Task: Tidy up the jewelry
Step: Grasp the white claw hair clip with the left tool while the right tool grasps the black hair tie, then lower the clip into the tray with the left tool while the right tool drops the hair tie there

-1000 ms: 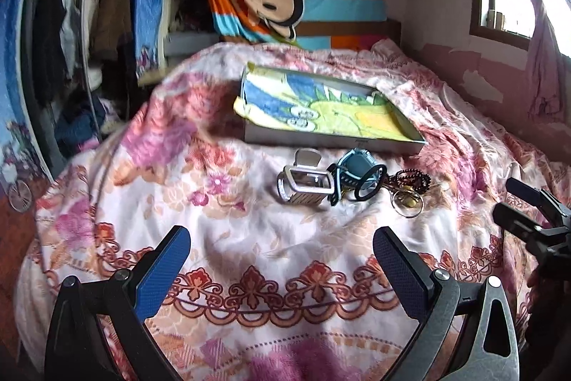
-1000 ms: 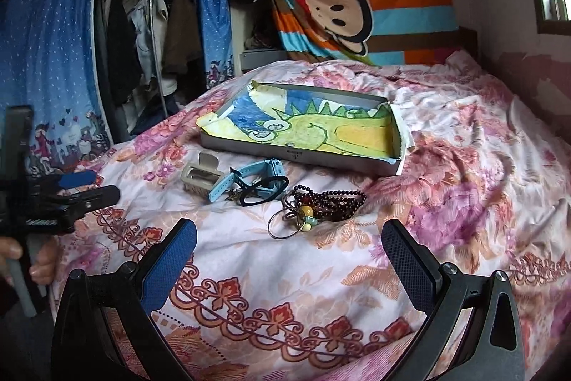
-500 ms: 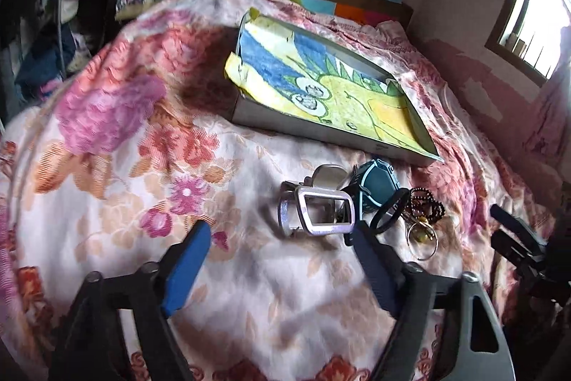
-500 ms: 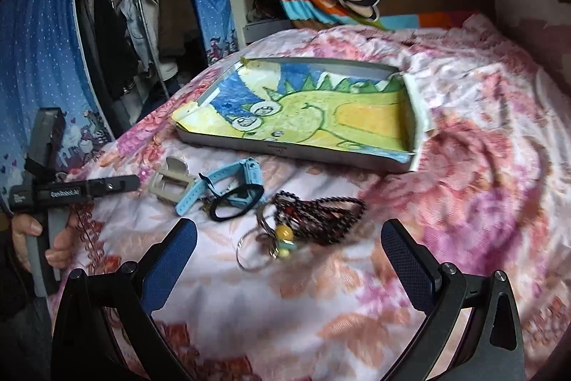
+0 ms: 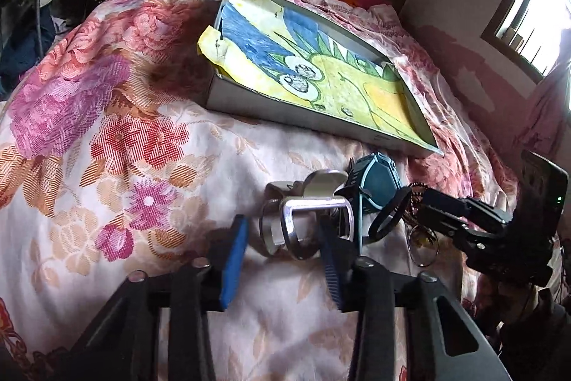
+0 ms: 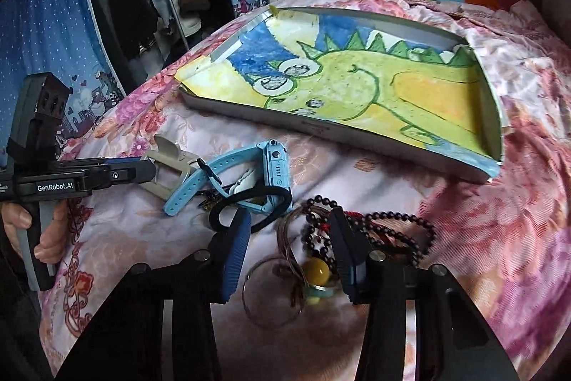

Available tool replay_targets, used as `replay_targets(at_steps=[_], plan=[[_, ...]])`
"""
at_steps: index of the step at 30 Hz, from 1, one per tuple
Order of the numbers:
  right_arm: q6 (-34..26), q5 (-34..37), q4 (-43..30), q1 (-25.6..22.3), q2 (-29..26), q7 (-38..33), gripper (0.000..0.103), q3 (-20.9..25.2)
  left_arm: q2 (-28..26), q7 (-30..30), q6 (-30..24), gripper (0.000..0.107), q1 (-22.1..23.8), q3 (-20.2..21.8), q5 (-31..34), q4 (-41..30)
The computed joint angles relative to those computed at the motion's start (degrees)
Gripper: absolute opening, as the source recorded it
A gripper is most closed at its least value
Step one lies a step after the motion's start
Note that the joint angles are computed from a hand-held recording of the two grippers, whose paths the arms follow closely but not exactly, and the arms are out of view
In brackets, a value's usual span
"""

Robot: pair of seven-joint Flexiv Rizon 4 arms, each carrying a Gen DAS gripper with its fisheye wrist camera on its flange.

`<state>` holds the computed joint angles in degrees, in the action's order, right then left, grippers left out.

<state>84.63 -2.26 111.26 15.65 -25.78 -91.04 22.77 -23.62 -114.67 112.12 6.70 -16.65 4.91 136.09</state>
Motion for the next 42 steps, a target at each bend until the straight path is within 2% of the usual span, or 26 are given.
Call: replay_targets(at_steps=[4, 8, 9, 10, 14, 17, 23, 26, 29, 33, 37, 38, 40, 42], plan=[[-1.53, 0.75, -1.75, -0.79, -1.52, -0.72, 0.025, 1.33, -0.92, -1.05, 0.75, 0.022, 2.44, -1.76, 1.15, 0.17], [-1.93, 3.08, -2.70, -2.26, -2.40, -2.54, 0.010, 3.44, -1.09, -1.33, 0.93, 0.022, 2.44, -1.68, 1.72, 0.10], [-1.72, 3.57, -2.73, -2.64, -2.49, -3.03, 0.008, 3.86, -1.04, -1.07, 0.75, 0.013, 1.94, -1.33, 1.62, -0.05], [-1.61, 4.36, -2.91, -3.39, -2.64, -3.64, 0.006, 4.81, -1.19, -1.10, 0.79, 0.011, 2.41, -1.77, 2.08, -0.06], [-0.53, 6.05, -2.94, -4.32, -2.84, -4.94, 0.005, 6.06, -0.42, 0.17, 0.68, 0.010, -2.09, 1.84, -0.19, -0.26], [0.62, 6.46, -2.49, -4.61, -2.49, -5.47, 0.004, 6.51, -0.31, 0.22, 1.10, 0.009, -3.01, 2.43, -0.88, -0.20], [2.25, 8.47, -3.00, -7.58, -2.43, -6.73, 0.004, 9.59, 1.00, 3.02, 4.25, 0.006, -12.88, 10.29, -6.61, 0.06], [3.82, 8.80, -2.99, -8.35, -2.45, -6.74, 0.004, 10.33, 1.26, 8.13, 6.42, 0.004, -21.97, 16.71, -13.87, -0.22], [5.22, 8.44, -3.17, -8.94, -2.62, -6.11, 0.004, 10.80, 1.37, 12.52, 9.15, 0.004, -26.70, 19.00, -19.99, 0.11], [8.01, 6.88, -4.06, -8.57, -3.02, -3.61, 0.004, 9.59, 2.27, 14.09, 11.30, 0.004, -24.36, 16.34, -19.91, -0.74], [9.98, 4.96, -7.01, -5.26, -4.07, 2.52, 0.004, 4.78, 0.79, 15.57, 11.54, 0.004, -21.48, 14.31, -18.47, -6.01], [10.04, 4.35, -8.78, -2.99, -4.75, 4.85, 0.004, 2.08, 0.09, 15.22, 11.81, 0.004, -20.26, 13.57, -17.59, -7.48], [9.30, 3.06, -12.23, -1.67, -6.94, 7.80, 0.004, 0.91, -1.47, 16.01, 11.49, 0.004, -20.05, 13.72, -18.45, -10.28], [7.68, 1.38, -15.19, 0.82, -8.89, 11.02, 0.004, -1.54, -2.84, 14.46, 10.57, 0.004, -16.70, 11.89, -16.43, -12.28]])
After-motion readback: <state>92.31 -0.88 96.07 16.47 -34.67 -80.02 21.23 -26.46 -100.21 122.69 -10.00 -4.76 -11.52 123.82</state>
